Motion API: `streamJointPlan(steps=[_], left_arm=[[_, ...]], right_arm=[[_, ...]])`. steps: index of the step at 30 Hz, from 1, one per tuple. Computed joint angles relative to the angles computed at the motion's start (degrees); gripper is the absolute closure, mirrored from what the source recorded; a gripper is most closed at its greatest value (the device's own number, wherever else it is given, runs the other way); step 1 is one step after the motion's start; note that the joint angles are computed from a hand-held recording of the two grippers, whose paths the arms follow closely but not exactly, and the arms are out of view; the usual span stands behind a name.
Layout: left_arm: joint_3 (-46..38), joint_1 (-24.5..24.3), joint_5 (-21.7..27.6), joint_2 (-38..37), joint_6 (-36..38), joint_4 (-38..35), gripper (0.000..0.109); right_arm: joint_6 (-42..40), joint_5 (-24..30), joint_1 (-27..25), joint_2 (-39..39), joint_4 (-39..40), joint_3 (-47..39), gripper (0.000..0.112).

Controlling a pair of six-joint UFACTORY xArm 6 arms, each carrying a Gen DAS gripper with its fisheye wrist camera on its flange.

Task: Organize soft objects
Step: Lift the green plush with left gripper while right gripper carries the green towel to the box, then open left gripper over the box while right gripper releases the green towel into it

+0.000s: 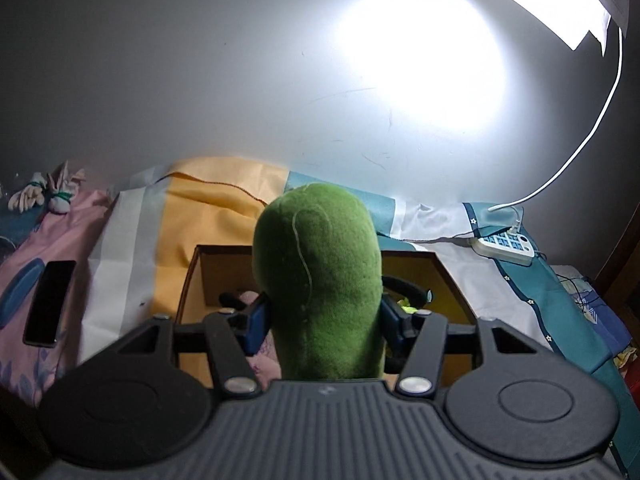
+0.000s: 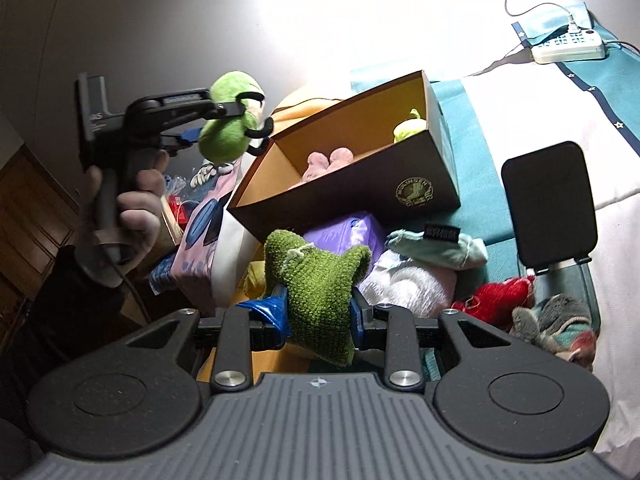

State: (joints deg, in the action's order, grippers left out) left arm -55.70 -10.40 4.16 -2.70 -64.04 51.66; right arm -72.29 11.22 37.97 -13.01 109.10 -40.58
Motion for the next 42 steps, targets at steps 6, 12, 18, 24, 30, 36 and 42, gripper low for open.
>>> streamJointPlan(steps=[6, 12, 18, 24, 30, 36, 42], left_arm=[[-4.6, -2.6, 2.8, 9.3, 12.1, -12.9, 0.052], [-6.9, -4.1, 6.4, 13.9, 19.5, -21.2, 0.049], [-7.8, -4.4, 8.1, 16.0, 20.3, -22.7, 0.045], [-7.1, -4.7, 8.5, 15.6, 21.0, -24.3, 0.038], [-3.3, -4.2, 8.0, 9.9, 12.1, -15.7, 0.034], [0.9, -4.0, 11.3, 2.5, -0.2, -3.4, 0.032], [5.9, -3.4, 15.8, -3.9, -5.8, -2.1, 0.031]], right_arm=[[1.5, 2.1, -3.4, 0.2, -2.9, -0.3, 0.1], [2.0, 4.6, -6.8, 1.7, -5.3, -2.3, 0.1], [1.2, 7.2, -9.4, 3.3, -8.1, -5.6, 0.1], [1.1, 8.5, -10.9, 6.6, -13.1, -11.1, 0.1], [5.5, 7.0, -11.3, 11.9, -21.4, -19.4, 0.1], [16.8, 5.4, -11.6, 21.2, -31.7, -30.6, 0.1], [30.8, 3.2, -10.9, 33.5, -47.2, -43.2, 0.099]])
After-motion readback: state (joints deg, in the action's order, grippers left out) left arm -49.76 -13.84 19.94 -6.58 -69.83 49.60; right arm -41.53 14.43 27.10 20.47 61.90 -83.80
